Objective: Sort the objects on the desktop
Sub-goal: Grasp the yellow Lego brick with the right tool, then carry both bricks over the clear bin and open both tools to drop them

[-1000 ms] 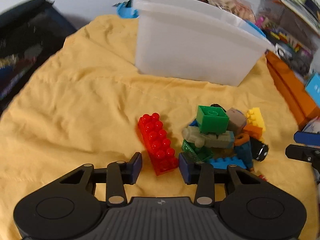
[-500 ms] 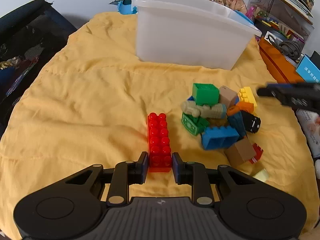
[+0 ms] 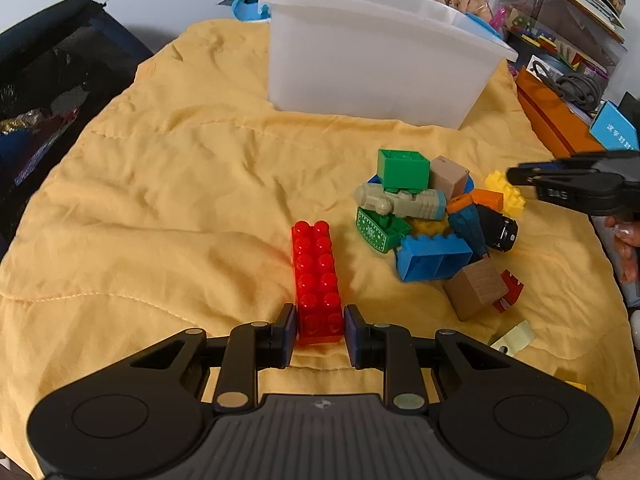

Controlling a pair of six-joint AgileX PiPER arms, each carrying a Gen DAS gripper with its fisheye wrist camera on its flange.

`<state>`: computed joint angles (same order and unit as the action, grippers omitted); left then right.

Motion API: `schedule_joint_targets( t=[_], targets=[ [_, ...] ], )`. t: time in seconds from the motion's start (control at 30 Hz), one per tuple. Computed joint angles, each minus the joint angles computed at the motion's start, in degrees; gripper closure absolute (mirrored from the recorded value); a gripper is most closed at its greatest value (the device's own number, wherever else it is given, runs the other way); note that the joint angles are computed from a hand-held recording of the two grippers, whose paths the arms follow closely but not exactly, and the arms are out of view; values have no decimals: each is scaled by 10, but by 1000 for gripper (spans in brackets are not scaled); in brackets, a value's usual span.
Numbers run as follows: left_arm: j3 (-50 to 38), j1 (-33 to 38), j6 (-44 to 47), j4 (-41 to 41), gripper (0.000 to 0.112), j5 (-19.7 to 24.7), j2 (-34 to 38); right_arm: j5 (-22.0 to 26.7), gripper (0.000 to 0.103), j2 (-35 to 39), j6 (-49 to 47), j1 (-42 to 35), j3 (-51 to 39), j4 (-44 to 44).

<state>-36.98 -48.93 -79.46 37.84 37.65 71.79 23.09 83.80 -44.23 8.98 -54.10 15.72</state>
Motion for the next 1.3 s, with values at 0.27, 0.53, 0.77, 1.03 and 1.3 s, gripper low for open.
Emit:
schedule_joint_targets(
  t=[0.27,0.53,0.77,1.03,1.3],
  targets=[
    [-1,1,-10,5,84,-1,7,47,88,5,-68,-69,-13,109],
    [-3,6,-17,12,83,-5,19,68,71,6,-82,-68,-6,168],
    [1,6,-25,21,85,-9,19,64,66,-2,-71,-58,1,163],
    [-23,9,-42,64,85,33,-31,80,74,20,-30,-53,1,116],
    [-192,118,105,85,85,5,2,108,74,-26,-92,-53,-73,196]
  ],
)
